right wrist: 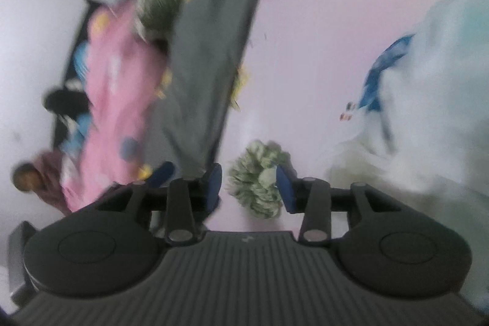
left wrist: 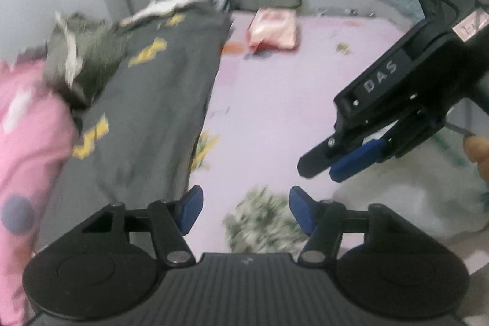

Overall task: Organize soft objects
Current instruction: 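Close the right gripper on the green floral scrunchie, then carry the scrunchie into the cardboard box and release it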

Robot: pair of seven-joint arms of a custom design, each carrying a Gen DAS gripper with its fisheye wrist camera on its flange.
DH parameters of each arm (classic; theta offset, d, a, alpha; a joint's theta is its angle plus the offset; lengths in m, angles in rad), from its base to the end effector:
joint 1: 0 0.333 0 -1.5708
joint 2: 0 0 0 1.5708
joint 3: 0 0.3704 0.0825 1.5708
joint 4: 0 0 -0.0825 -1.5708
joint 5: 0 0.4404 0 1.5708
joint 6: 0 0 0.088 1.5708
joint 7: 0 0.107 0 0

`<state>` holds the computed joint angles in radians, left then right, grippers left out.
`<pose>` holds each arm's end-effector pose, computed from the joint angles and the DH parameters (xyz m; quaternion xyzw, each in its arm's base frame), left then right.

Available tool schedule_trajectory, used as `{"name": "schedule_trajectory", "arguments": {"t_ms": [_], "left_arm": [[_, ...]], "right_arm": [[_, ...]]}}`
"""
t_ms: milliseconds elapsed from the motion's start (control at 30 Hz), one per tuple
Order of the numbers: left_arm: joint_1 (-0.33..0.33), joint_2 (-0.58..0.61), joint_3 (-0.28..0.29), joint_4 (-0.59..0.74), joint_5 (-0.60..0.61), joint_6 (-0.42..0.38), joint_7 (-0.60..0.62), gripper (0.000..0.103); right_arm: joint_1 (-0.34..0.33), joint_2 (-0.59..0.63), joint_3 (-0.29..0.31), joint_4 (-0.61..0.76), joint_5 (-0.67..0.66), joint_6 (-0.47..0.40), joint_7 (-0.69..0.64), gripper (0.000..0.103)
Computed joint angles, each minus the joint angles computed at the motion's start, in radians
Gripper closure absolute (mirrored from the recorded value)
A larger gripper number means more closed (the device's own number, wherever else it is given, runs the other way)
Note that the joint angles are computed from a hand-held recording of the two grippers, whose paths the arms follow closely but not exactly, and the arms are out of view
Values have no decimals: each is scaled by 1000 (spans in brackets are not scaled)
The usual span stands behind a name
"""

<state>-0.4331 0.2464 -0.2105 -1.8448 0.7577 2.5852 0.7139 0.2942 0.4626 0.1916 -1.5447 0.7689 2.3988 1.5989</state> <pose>0.5742 -0.4320 0.4721 -0.5511 0.7623 -0.2265 0.2527 0.7129 0.3525 0.4587 -0.6327 0.6727 0.2042 0.3247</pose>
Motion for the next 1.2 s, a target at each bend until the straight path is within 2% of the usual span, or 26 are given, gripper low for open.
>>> {"name": "schedule_trajectory", "arguments": {"t_ms": [67,167,267,333,400,433,467,600,633,667,800,967,1067,1200], "left_arm": [[17,23,-1,3,-41,4,23,46],[35,74,-4,34,-104,-1,79,48],[52,97,-9,44,-175,7,141,52],[46,95,5,24,-173,35,139,52],[29,90,21,13,-136,48,126,60],[31,86,17,6,-143,53,131,70],[37,87,9,6,-166,55,141,74],[33,87,11,11,-180,76,134,82],[31,83,12,8,-177,85,132,84],[23,78,16,8,-166,86,123,85],[7,50,26,9,-116,108,82,85],[-6,35,11,51,-78,163,92,85],[-21,64,-16,119,-88,204,160,84],[-37,158,-100,256,-206,256,355,82]], "right_arm": [[28,56,-17,67,-69,-55,56,63],[53,113,-30,133,-141,-109,117,62],[67,160,-37,190,-192,-147,167,61],[69,178,-32,212,-207,-155,174,61],[68,188,-26,229,-213,-155,168,62],[69,186,-23,224,-214,-144,163,62],[67,184,-19,219,-210,-139,157,62],[57,187,-7,213,-189,-135,151,83],[57,185,-5,208,-185,-130,147,85],[55,184,-2,202,-177,-118,140,89],[31,120,20,118,-113,-41,73,92],[-12,-37,38,-54,17,94,-53,92],[-35,-181,29,-207,124,194,-137,92],[-33,-402,-24,-440,236,321,-203,92]]}}
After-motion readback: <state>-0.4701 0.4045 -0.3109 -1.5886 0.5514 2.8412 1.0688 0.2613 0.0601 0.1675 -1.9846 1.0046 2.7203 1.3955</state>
